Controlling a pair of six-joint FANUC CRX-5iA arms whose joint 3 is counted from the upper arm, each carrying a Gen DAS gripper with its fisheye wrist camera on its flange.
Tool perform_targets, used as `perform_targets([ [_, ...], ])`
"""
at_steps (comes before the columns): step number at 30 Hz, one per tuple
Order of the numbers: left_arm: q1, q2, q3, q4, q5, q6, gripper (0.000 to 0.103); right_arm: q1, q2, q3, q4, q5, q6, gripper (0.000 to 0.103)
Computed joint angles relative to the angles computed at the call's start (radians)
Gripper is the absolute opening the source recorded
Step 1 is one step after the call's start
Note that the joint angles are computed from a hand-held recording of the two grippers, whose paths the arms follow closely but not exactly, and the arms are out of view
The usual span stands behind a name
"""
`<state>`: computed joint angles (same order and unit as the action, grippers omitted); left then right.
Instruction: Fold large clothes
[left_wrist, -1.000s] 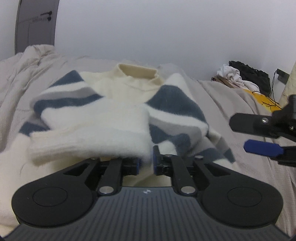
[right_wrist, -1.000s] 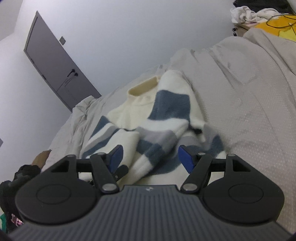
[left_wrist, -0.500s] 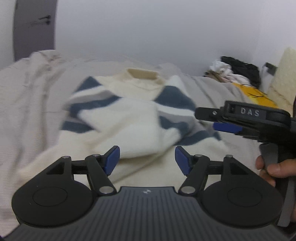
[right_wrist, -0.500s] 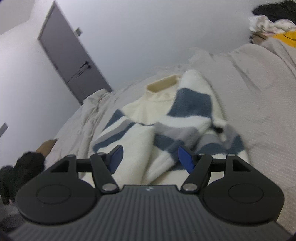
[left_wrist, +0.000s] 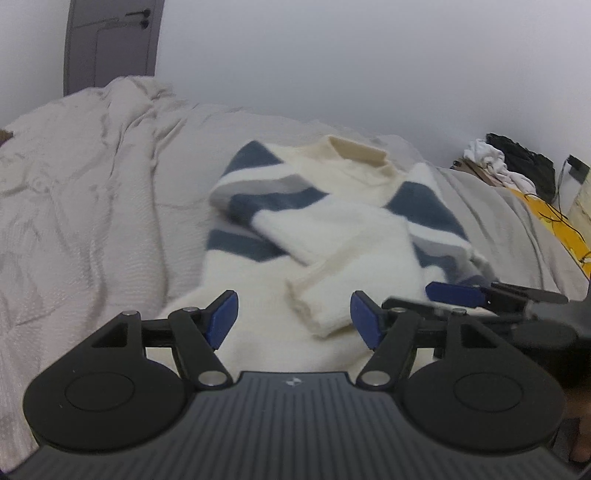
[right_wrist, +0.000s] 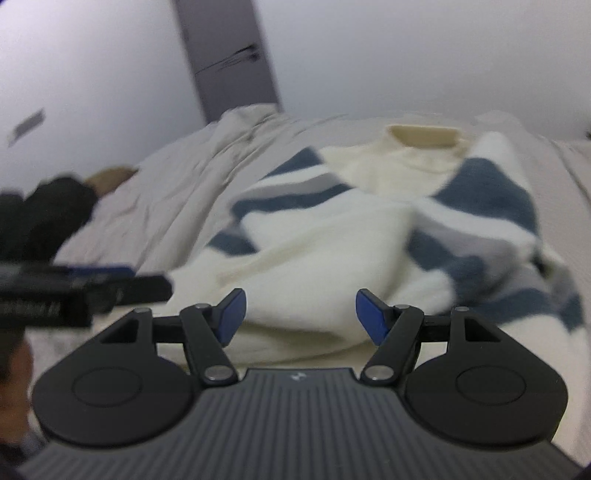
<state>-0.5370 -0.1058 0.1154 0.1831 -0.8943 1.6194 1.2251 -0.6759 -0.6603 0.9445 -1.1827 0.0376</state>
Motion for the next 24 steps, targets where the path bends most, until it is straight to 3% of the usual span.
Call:
perform_targets([
  [5, 0.064, 0.008, -0.037, 0.068, 0.015, -0.020, 0.072, -0.043, 0.071, 0.026, -0.039, 0.065, 0.178, 0.068],
  [13, 0.111, 0.019, -0.090, 0.150, 0.046, -0.038, 0.072, -0.037, 0.151, 0.044, -0.014, 0.059, 0.392, 0.067],
  [20, 0.121, 0.017, -0.114, 0.181, 0.058, -0.038, 0.072, -0.095, 0.183, 0.046, -0.046, 0.119, 0.354, 0.066],
  [22, 0.124, 0.016, -0.118, 0.190, 0.064, -0.033, 0.072, -0.093, 0.190, 0.051, -0.047, 0.122, 0.360, 0.052],
  [24, 0.127, 0.012, -0.123, 0.197, 0.073, -0.026, 0.072, -0.089, 0.200, 0.055, -0.036, 0.111, 0.353, 0.031],
])
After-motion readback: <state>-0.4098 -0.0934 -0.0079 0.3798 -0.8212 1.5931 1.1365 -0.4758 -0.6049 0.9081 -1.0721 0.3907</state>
